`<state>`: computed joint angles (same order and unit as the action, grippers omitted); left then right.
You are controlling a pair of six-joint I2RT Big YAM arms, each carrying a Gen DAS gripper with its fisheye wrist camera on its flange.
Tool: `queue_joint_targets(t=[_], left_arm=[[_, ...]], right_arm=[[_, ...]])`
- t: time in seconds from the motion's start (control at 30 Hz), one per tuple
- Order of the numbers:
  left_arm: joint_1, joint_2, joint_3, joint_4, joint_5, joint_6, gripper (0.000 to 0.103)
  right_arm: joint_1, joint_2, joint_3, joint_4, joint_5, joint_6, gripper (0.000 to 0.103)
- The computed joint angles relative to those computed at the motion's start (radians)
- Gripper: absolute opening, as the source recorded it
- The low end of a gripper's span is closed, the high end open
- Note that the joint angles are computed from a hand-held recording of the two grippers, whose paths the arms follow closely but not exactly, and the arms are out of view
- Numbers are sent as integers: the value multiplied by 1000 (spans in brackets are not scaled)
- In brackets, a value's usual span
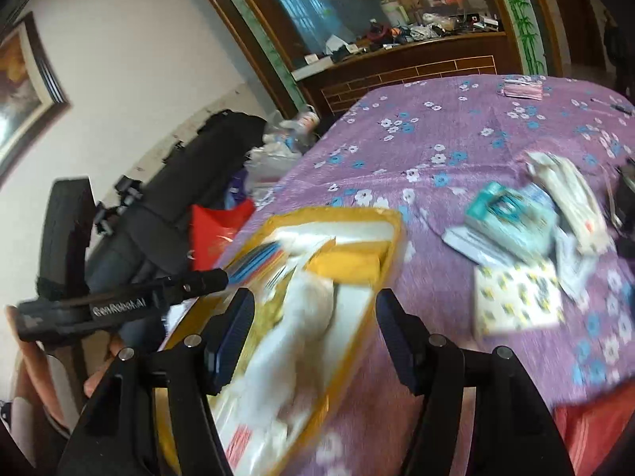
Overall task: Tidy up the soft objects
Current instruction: 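Place the black item and yellow pouch into the foam tray and release both, then grasp the blue knitted sock with the right tool while the left reaches the patterned tissue pack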
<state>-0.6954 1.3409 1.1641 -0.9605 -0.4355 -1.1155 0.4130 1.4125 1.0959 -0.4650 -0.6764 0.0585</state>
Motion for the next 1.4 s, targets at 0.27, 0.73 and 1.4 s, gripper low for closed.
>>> queue_joint_targets(t=[0.27,0.73,1.4], left_arm=[[-146,58,79,47,-29,-59,50],[-97,376,393,88,167,114,50],[81,711,824,-173,353,386,50]], right_arm=[[-192,-106,-105,-51,-110,-58,68],[-415,46,-4,-78,2,39,70],[-410,259,120,26,55,95,29]])
